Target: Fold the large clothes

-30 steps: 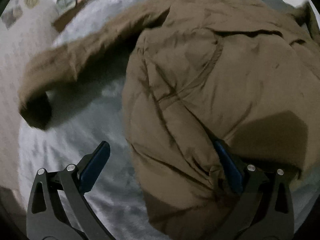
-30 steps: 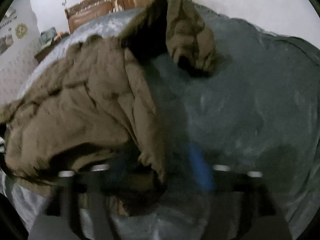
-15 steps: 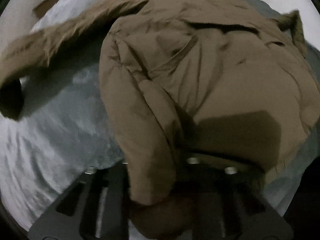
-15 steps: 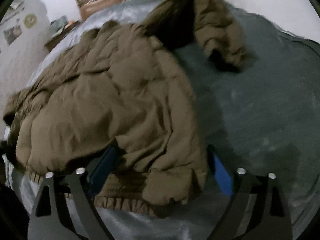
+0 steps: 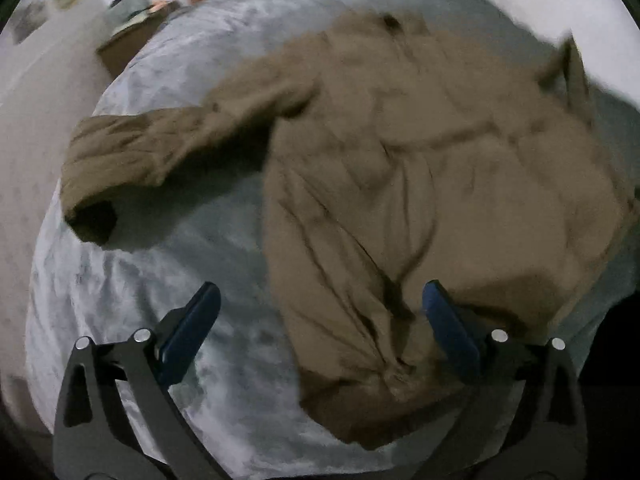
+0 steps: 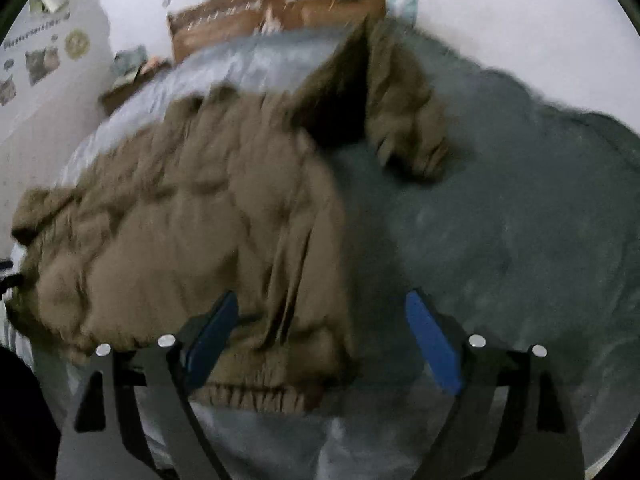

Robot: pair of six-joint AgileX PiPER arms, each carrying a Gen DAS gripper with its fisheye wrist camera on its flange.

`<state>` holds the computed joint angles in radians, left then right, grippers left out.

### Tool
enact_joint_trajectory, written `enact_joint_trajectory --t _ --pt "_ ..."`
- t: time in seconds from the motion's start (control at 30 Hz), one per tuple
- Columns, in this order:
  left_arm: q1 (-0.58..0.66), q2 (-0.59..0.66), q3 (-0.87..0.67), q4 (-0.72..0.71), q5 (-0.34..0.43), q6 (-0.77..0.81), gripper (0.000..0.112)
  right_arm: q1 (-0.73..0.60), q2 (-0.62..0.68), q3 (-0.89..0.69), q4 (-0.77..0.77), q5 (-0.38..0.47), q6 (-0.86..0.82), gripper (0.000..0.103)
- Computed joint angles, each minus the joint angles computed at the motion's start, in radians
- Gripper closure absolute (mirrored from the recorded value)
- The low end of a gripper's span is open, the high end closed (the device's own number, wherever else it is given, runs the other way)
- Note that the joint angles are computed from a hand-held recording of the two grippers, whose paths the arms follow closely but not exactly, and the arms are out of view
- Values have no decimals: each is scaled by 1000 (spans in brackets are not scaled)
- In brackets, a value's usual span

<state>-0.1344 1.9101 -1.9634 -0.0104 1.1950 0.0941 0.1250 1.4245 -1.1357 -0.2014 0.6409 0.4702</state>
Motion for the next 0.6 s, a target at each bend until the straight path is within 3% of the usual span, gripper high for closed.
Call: enact_joint_trajectory --t 0.17,0.27,0.4,0.53,0.6 --pt "69 34 -59 148 -88 -178 12 2 7 -179 -63 -19 130 7" --pt "149 124 -164 94 -80 -233 12 39 111 -371 -91 -50 212 5" --pt "189 189 -113 115 -121 -278 13 91 265 -603 -80 -54 244 5" --pt "194 161 63 369 -318 -406 13 181 497 -945 -256 97 248 5" --pt "200 165 93 495 -374 -473 13 230 572 -1004 -388 112 279 5"
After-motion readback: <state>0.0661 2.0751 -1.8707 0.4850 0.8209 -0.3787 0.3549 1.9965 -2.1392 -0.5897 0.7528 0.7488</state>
